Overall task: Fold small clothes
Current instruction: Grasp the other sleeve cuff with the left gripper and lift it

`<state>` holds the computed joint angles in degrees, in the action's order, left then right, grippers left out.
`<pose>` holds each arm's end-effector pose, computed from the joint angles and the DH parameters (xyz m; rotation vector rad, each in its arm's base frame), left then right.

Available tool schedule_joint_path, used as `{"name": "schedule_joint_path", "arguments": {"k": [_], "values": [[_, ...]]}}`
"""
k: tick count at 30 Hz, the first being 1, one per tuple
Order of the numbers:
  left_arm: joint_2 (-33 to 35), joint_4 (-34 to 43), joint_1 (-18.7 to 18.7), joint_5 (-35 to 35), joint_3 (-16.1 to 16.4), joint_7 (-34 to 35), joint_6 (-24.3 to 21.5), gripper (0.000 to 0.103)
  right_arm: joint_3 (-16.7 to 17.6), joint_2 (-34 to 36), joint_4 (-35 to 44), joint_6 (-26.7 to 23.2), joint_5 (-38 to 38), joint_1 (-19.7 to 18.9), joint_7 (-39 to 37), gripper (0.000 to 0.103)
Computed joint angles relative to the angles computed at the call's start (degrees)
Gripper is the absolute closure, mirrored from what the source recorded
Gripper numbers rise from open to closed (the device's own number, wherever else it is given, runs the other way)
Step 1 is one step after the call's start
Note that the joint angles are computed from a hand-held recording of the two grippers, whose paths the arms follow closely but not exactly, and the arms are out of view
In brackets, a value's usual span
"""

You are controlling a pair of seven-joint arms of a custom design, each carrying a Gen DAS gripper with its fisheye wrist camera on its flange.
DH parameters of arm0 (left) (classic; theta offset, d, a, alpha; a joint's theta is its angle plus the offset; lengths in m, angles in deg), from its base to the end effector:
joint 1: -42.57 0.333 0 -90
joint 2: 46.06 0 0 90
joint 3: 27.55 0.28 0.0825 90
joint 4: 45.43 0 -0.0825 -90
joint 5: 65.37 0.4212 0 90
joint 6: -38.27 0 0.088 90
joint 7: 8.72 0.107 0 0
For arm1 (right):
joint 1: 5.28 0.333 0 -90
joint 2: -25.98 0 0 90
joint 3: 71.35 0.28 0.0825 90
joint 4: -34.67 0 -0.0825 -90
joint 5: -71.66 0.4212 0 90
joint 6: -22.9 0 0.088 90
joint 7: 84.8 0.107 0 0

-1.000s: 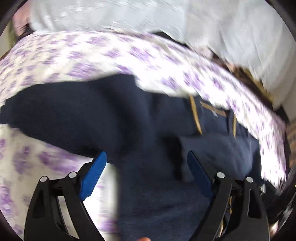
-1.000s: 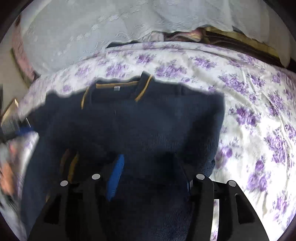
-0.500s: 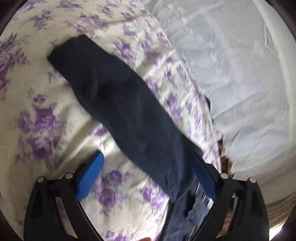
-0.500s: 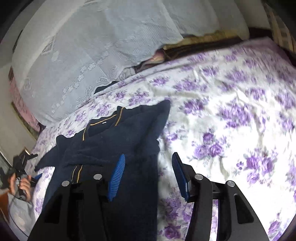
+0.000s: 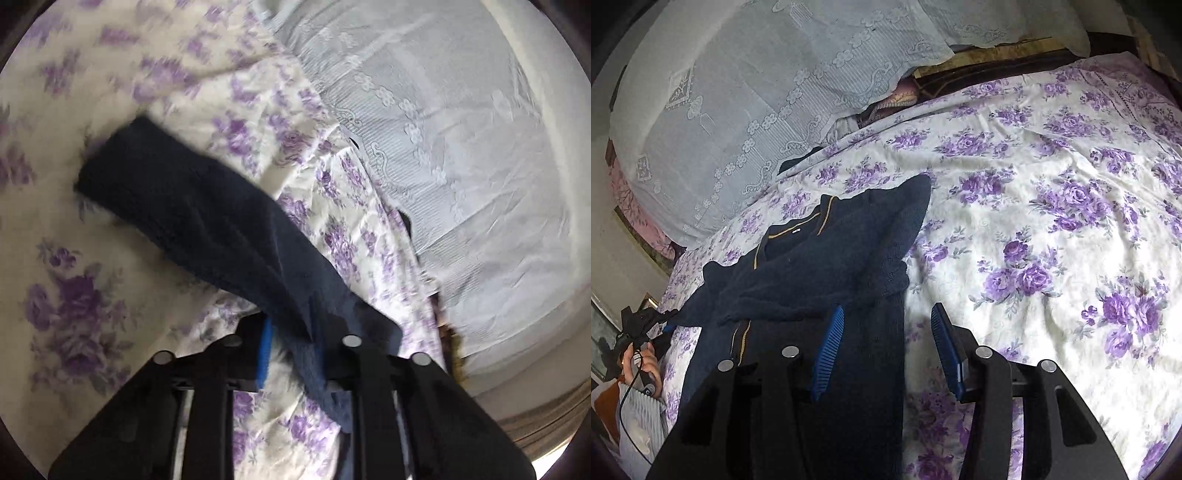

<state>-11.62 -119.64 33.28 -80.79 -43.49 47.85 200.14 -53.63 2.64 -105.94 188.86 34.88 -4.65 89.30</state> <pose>0.7408 -0.2685 0.4759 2.3307 -1.4070 1.4569 0.4749 0.2004 0.4738 -1.1077 1.9921 -0.5316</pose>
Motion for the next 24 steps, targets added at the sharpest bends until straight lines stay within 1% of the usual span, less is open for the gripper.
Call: {"name": "schedule_joint_path", "arguments": {"k": [3,6,10,14,16,18,19,20,21,22,23,24], "values": [[-1.88,-1.10,-2.14,3.74,2.14,-0.29,0.34,0.090,-0.14,0.09,-0.01,0.08,0.07,0.15,-0.05,0.053],[-2.63,0.68,-6.55,11.18,6.30,-2.63,-2.38,0.091,-1.17,0.66,0.02,0.11,1.54,1.20,-1.25,0.053],[-2.36,2.94,-8.31,15.70,6.67,-3.41,-4.81,0.092,-1.66,0.83,-0.39,1.06,2.79,1.48,-1.95,0.053],[-2.15,5.33,-9.45,18.47,5.96,-1.33,-6.83,0.096,-1.79,0.95,-0.57,1.74,4.02,1.54,-2.87,0.053],[-2.21,6.80,-10.96,21.09,6.70,-0.53,-8.56,0.096,-1.98,1.00,-0.66,2.06,4.81,1.61,-3.53,0.053],[-1.91,8.17,-11.93,22.78,7.50,-1.43,-11.21,0.095,-2.02,0.96,-0.81,2.32,5.56,1.62,-3.99,0.053],[-1.81,8.51,-11.74,22.35,7.46,-2.56,-13.06,0.091,-2.03,0.93,-0.88,2.43,5.90,1.61,-4.24,0.053],[-1.98,7.91,-10.48,20.18,6.36,-3.08,-14.19,0.073,-2.01,0.92,-0.93,2.49,6.27,1.61,-4.45,0.053],[-2.74,6.17,-9.44,18.39,5.63,-3.57,-13.83,0.051,-2.03,0.93,-1.00,2.61,6.61,1.61,-4.71,0.053],[-4.55,2.42,-8.35,16.49,5.52,-6.27,-12.35,0.045,-2.01,0.95,-1.03,2.70,6.93,1.59,-4.94,0.053],[-6.04,-0.36,-8.20,16.37,6.03,-8.29,-11.14,0.041,-2.09,0.98,-1.05,2.75,7.33,1.68,-5.28,0.053],[-6.72,-1.77,-8.12,16.52,6.60,-10.34,-10.80,0.041,-2.11,1.06,-1.04,2.79,7.66,1.72,-5.59,0.053]]}}
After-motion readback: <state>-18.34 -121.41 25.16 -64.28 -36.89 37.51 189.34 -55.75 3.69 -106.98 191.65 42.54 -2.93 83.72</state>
